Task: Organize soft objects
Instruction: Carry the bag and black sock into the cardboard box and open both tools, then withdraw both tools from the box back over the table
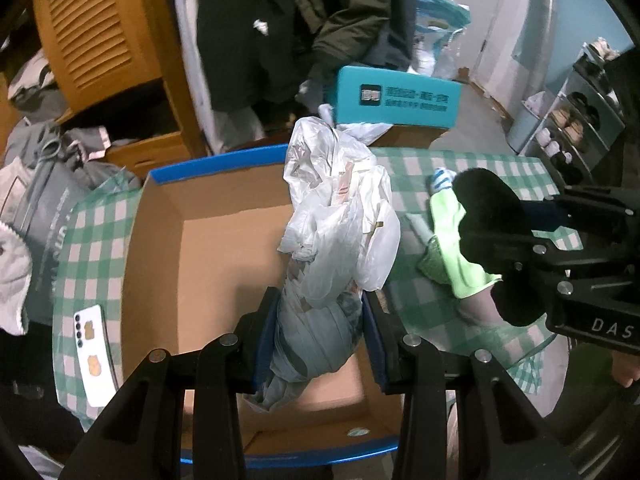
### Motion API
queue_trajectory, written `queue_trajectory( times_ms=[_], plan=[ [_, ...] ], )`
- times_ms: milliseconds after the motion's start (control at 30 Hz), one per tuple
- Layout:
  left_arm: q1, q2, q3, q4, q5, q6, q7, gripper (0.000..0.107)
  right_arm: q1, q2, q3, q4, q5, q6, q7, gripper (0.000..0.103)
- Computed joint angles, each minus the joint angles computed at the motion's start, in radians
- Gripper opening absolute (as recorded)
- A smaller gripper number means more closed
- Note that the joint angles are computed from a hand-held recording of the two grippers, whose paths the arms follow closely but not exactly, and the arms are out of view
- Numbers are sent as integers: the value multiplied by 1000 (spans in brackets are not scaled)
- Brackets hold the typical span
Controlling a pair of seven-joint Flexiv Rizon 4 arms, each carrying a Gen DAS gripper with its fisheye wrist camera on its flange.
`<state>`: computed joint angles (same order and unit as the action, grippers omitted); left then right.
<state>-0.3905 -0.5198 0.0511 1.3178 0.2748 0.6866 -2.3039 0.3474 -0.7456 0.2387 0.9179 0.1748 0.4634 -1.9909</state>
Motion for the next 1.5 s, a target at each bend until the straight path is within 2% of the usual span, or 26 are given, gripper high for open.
queue_trajectory(
  times_ms=[467, 900, 967, 1000, 1167, 1500],
  plan=[
    [48, 81, 6, 159, 3, 22, -54, 40, 89, -59, 10, -72, -21, -65, 8, 38],
    [61, 80, 0, 166, 4, -20, -48, 41, 120, -97, -1, -109, -28, -114, 37, 39],
    [59, 80, 2, 160, 13, -29, -48, 46, 121, -98, -4, -109, -32, -110, 38, 42],
    [58, 79, 2, 155, 16, -36, -49, 52, 122, -97, -6, -107, -35, -106, 40, 43],
    [56, 73, -2, 142, 26, -41, -47, 56, 118, -93, -9, -95, -39, -78, 47, 57],
    [52, 48, -9, 108, 6, -36, -21, 57, 95, -89, -8, -91, -36, -69, 65, 59]
  ],
)
